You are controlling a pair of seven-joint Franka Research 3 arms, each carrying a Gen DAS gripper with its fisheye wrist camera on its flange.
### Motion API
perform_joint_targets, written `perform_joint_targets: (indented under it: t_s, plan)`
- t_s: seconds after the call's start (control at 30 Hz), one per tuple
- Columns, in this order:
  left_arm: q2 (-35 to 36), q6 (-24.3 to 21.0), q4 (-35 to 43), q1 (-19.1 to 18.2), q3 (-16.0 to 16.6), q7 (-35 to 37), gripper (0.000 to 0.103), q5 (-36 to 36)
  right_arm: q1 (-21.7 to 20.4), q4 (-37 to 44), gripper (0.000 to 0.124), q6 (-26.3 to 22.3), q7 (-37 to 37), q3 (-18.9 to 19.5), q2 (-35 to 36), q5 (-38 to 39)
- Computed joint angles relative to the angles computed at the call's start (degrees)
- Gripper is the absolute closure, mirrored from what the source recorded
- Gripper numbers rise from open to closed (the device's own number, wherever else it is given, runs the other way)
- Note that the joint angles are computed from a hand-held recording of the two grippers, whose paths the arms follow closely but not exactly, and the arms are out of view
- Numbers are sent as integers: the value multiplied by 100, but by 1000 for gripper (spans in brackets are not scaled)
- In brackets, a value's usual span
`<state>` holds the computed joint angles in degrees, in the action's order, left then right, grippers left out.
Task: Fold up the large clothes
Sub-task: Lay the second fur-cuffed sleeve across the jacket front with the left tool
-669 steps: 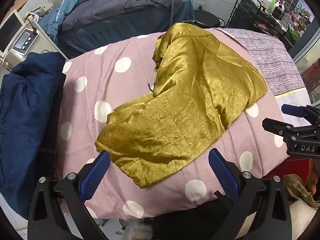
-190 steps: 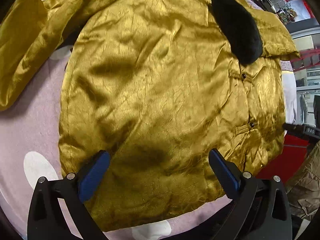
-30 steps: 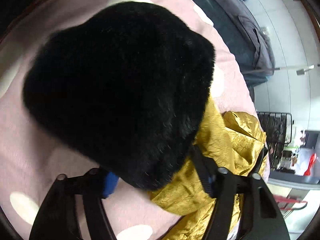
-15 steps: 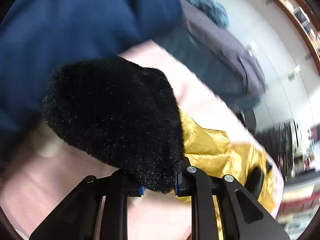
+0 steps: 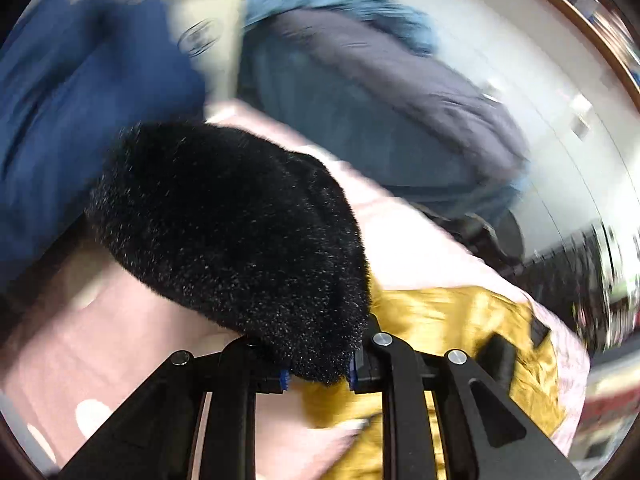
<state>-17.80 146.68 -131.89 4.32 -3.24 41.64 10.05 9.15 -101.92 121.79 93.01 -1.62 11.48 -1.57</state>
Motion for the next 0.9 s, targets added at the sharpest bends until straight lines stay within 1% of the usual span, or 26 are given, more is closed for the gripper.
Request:
perform_joint_targets:
  t_s: [0.07, 0.1, 0.17, 0.23, 0.27, 0.3, 0.4, 0.5, 0.57, 0.6, 0.63, 0.7, 0.73, 0.77, 0.8, 0.83, 0.9]
  plan:
    - [503, 33, 642, -143, -355, -104, 85, 314, -170, 36, 26, -39, -107, -95, 85, 176]
    - [708, 26, 904, -222, -479, -188, 85, 479, -269, 78, 26, -59, -164, -143, 150, 277]
    - [1315, -26, 1662, -466, -764, -436, 85, 942, -440, 223, 26, -115, -245, -222, 310, 434]
    - [1965, -29, 2397, -813, -909, -495, 85, 1246, -600, 445, 26, -186, -267, -300, 527, 550]
    - [2138, -177, 2627, -985, -951, -621, 85, 1379, -657, 554, 26, -227, -261, -325, 623, 584]
    - [2480, -242, 3001, -1161, -975, -555, 85, 1427, -726, 702, 26, -275, -255, -353, 747, 635]
    - [3462, -541, 4065, -1709, -1071, -66, 85, 1430, -882, 1055, 26, -298, -238, -406, 1022, 740]
    - [4332, -1019, 4961, -2216, -1235, 761, 85, 1260, -990, 1355, 26, -303, -155, -453, 1229, 780]
    - [4789, -1389, 5407, -2461, -1275, 1221, 83, 1093, -1059, 1488, 26, -336, -112, -469, 1330, 823]
    - [5000, -1636, 5618, -2550, -1322, 1478, 80, 936, -1086, 1547, 26, -372, -108, -473, 1377, 828]
    - [5108, -1808, 5722, -2652, -1313, 1602, 74, 850, -1110, 1590, 26, -412, -116, -476, 1416, 827]
    - [5292, -2065, 5894, -2801, -1245, 1845, 57, 718, -1158, 1665, 26, -470, -142, -489, 1486, 816]
    - [5304, -2074, 5851, -2808, -1267, 1973, 35, 538, -1175, 1655, 26, -467, -145, -492, 1489, 819]
    - [5152, -2017, 5608, -2705, -1324, 2114, 16, 317, -1194, 1660, 26, -467, -139, -493, 1503, 836]
    - [5139, -1945, 5543, -2666, -1365, 2215, 13, 123, -1211, 1672, 26, -466, -142, -489, 1518, 855]
    - [5048, -1796, 5372, -2611, -1406, 2310, 13, -53, -1227, 1694, 26, -460, -157, -480, 1536, 878]
    - [4865, -1669, 5113, -2597, -1399, 2441, 12, -192, -1262, 1688, 26, -369, -234, -463, 1529, 930]
